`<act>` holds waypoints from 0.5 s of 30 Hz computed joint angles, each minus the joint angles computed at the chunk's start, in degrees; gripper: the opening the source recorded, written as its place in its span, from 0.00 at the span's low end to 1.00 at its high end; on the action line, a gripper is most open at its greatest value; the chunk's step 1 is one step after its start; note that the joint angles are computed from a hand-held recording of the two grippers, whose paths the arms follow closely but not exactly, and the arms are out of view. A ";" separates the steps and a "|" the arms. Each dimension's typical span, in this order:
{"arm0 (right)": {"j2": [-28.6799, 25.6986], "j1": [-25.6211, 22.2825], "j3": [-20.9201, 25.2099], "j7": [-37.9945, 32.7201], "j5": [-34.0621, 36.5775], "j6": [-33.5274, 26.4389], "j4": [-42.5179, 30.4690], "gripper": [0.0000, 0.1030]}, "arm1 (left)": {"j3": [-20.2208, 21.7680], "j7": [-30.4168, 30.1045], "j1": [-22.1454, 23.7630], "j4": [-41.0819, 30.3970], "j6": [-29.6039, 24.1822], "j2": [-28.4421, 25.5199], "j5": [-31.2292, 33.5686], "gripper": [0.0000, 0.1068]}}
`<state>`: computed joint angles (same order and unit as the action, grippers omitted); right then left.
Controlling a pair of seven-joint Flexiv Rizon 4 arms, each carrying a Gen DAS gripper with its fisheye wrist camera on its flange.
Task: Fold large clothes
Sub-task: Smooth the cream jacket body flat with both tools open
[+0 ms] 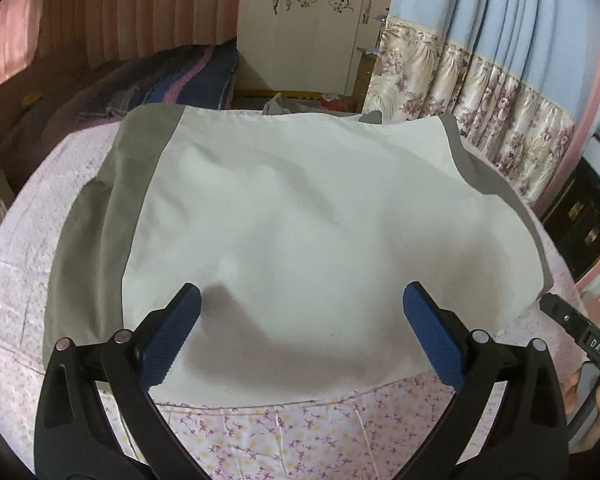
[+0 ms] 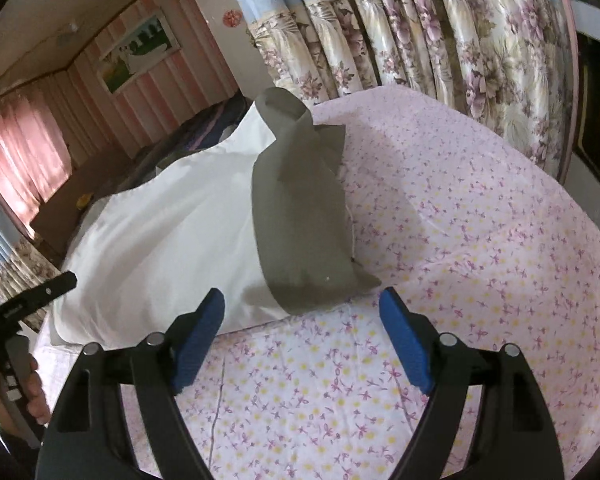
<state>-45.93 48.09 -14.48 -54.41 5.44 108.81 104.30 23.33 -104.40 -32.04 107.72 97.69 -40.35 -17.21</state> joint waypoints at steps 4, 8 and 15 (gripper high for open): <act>-0.17 0.69 -0.27 -0.71 -0.07 0.29 -0.01 0.78 | 8.91 -1.99 -7.80 -1.19 -1.75 -2.10 -0.46 0.94; 0.00 0.31 0.30 -0.66 -0.14 -0.08 0.12 0.78 | 14.13 -3.70 -12.17 -2.00 -2.83 -3.47 0.56 0.94; 0.16 3.35 -3.33 -0.54 1.32 -0.63 1.01 0.78 | 4.46 -1.53 -4.58 -1.80 1.45 -1.07 3.24 0.73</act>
